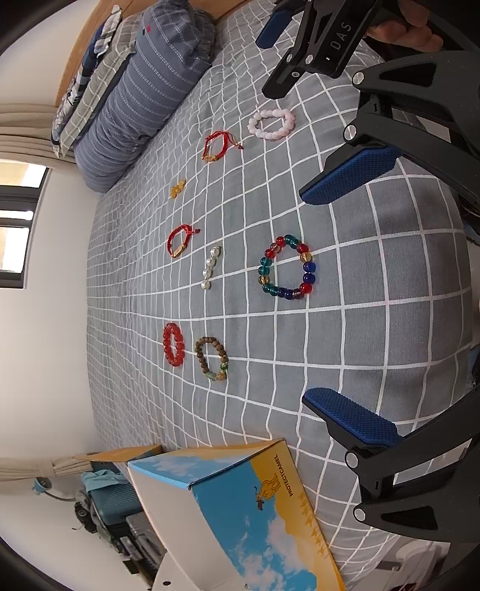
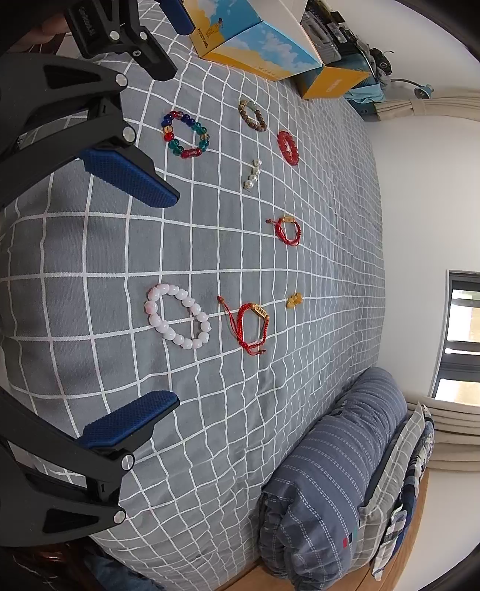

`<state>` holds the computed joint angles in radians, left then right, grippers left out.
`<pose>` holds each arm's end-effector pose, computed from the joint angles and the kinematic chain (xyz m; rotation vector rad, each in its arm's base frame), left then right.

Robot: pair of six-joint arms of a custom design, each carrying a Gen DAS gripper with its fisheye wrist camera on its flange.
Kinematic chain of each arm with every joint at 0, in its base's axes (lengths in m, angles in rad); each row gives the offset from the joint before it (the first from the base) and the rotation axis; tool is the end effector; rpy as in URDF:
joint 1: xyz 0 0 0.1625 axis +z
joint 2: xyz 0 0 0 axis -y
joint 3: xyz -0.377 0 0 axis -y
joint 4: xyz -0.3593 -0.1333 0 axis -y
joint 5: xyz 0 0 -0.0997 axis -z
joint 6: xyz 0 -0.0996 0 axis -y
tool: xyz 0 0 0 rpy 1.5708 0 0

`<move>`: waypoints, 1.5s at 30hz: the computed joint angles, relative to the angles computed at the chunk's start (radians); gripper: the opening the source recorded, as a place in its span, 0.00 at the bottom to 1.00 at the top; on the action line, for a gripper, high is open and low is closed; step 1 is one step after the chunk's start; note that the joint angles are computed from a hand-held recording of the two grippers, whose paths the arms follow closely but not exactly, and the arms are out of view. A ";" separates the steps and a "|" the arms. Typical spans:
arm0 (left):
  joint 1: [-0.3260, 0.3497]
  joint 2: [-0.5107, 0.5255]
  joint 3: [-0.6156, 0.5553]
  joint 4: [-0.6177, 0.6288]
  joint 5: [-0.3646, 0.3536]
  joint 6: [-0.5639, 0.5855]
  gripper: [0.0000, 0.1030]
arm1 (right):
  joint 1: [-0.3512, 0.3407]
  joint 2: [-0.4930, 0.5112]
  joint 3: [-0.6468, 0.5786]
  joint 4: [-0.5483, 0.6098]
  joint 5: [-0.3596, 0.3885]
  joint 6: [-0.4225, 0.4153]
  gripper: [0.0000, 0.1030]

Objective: Organize jewelry

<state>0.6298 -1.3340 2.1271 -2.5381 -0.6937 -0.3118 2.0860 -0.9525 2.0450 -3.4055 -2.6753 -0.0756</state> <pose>-0.2399 -0.4345 0.2275 0.6487 2.3110 -0.8291 0.2788 -0.4025 0.1851 0.1233 -2.0509 1.0272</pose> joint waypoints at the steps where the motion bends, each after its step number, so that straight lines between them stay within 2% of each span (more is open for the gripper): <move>1: 0.000 0.000 0.000 0.001 0.000 -0.001 0.95 | -0.001 -0.001 0.000 0.001 0.001 0.001 0.93; 40: 0.012 0.014 -0.021 0.004 0.000 0.016 0.95 | -0.001 0.020 -0.034 -0.008 -0.003 -0.036 0.93; 45: 0.031 0.028 -0.093 0.064 -0.014 -0.009 0.95 | 0.008 -0.003 -0.072 0.051 0.004 -0.026 0.93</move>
<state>0.6611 -1.3056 2.0344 -2.4742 -0.7082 -0.3204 2.0940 -0.9553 1.9732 -3.3540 -2.6718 -0.1011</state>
